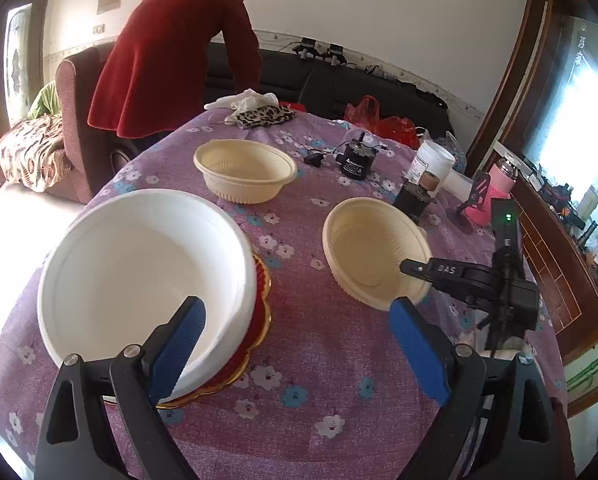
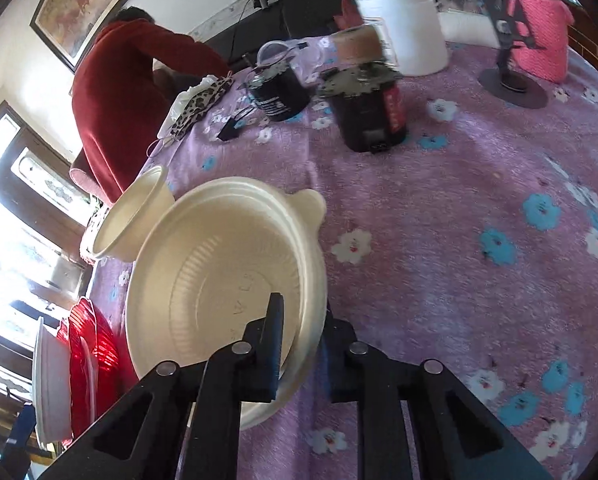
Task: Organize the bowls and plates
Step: 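Lift the beige bowl with the right gripper while the left gripper grasps its rim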
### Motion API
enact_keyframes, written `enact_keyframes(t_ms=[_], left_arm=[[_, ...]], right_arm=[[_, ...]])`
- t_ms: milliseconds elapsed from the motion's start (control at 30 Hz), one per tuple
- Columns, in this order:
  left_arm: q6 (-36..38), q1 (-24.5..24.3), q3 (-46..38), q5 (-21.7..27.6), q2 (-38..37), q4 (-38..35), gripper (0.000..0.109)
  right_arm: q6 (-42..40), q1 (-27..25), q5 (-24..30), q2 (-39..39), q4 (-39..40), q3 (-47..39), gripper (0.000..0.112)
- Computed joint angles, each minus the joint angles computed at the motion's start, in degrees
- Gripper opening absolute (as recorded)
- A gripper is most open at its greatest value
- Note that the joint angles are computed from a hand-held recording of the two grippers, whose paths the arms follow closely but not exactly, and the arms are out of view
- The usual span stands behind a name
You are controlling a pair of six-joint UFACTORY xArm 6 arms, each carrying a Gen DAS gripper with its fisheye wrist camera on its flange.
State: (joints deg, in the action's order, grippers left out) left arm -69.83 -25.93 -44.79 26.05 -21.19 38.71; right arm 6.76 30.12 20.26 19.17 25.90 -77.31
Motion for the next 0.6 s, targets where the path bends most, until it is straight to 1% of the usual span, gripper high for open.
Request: enact_keyframes(t_ms=[100,167,200,267,333,400,433,467,533,567,600], left_arm=[[1.34,-0.70,-0.89,-0.63,1.35,-0.62,0.093],[1.61,-1.17,-1.68,-0.73,2.41,-0.63,0.093],[1.95,-1.38,-2.05,-1.14,3.05,-1.00,0.093],[2.28,-1.86,-2.98,-1.13,4.36,-1.58,0.093],[2.82,-2.43,-4.04,-1.32,5.84,-2.21,0.093],[2.36,-3.83,-5.55,-0.41,7.14,-0.98,0.093],[1.77,-4.68,-6.33,0.25,7.54,0.49,0.093],[1.14,-5.29,-6.91,1.03,7.76,1.86,0.093],[-2.71,-7.48,-8.86,5.31,8.02,8.61,0.093],[-5.60,-8.98,-10.18,9.39,8.17,13.72,0.093],[-7.07,-9.98,-11.06,12.67,8.37,16.66,0.093]], right_arm=[[-1.25,-1.37,1.44,-4.58,-0.11,4.54,0.014],[-3.62,-2.59,4.66,-7.31,1.43,6.48,0.014],[-5.41,-3.21,6.74,-8.59,2.71,7.35,0.014],[-9.66,-4.16,9.27,-10.60,5.72,9.26,0.014],[-13.86,-4.49,8.64,-12.32,9.67,11.89,0.014],[-16.78,-4.21,5.94,-12.67,13.33,13.64,0.014],[-19.21,-4.04,4.43,-12.65,16.36,14.43,0.014],[-21.33,-3.98,3.53,-12.44,19.34,14.83,0.014],[-25.64,-4.19,3.50,-12.29,25.44,15.44,0.014],[-26.76,-4.27,3.74,-11.92,26.90,15.25,0.014],[-27.41,-4.26,3.70,-11.74,27.70,15.23,0.014]])
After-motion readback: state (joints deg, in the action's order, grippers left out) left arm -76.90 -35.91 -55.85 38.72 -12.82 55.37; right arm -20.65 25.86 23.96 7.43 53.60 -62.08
